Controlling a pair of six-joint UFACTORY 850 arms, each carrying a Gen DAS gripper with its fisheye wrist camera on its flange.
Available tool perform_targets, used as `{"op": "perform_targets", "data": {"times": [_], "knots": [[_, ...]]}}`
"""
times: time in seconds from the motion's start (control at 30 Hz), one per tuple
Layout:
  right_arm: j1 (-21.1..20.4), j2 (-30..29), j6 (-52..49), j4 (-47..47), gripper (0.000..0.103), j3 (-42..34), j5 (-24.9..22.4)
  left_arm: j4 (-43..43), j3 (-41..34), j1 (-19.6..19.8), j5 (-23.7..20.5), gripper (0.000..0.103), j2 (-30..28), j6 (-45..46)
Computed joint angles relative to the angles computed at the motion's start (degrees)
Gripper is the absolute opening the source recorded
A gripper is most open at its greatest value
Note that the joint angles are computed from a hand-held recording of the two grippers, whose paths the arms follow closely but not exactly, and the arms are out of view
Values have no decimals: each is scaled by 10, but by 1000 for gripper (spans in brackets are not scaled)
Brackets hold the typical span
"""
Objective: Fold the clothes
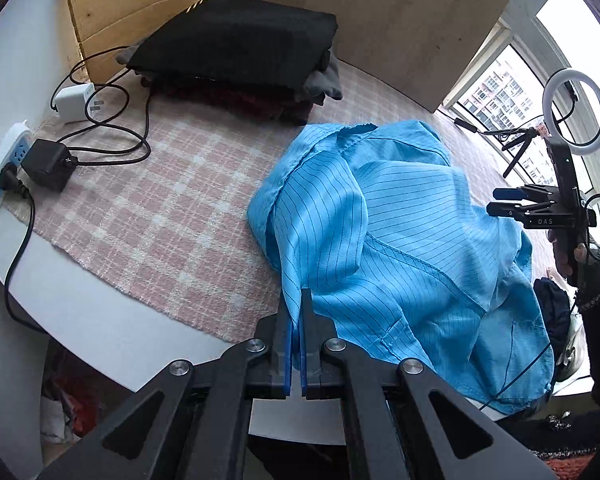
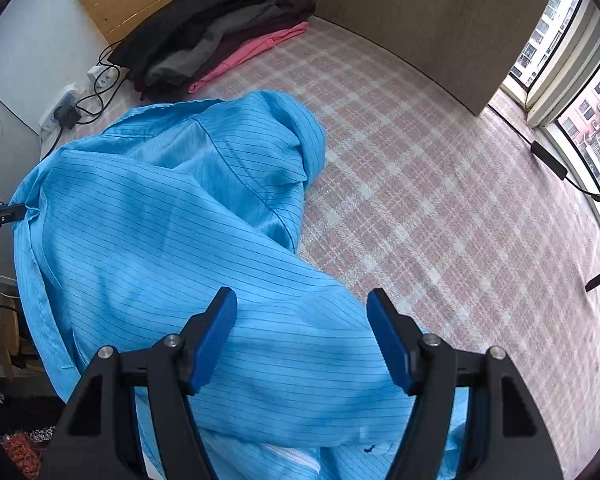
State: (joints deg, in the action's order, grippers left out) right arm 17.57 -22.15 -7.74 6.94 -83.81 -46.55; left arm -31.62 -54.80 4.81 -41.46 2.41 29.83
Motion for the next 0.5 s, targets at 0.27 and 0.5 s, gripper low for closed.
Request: {"op": "perform_targets", "data": {"times": [0.27, 0.5], "knots": [[1, -3, -137, 177, 38, 30, -104, 47, -31, 41, 36, 2, -14, -50], [63, 38, -176, 135, 54, 1, -109, 142, -59, 54, 48, 2, -56, -104]]}}
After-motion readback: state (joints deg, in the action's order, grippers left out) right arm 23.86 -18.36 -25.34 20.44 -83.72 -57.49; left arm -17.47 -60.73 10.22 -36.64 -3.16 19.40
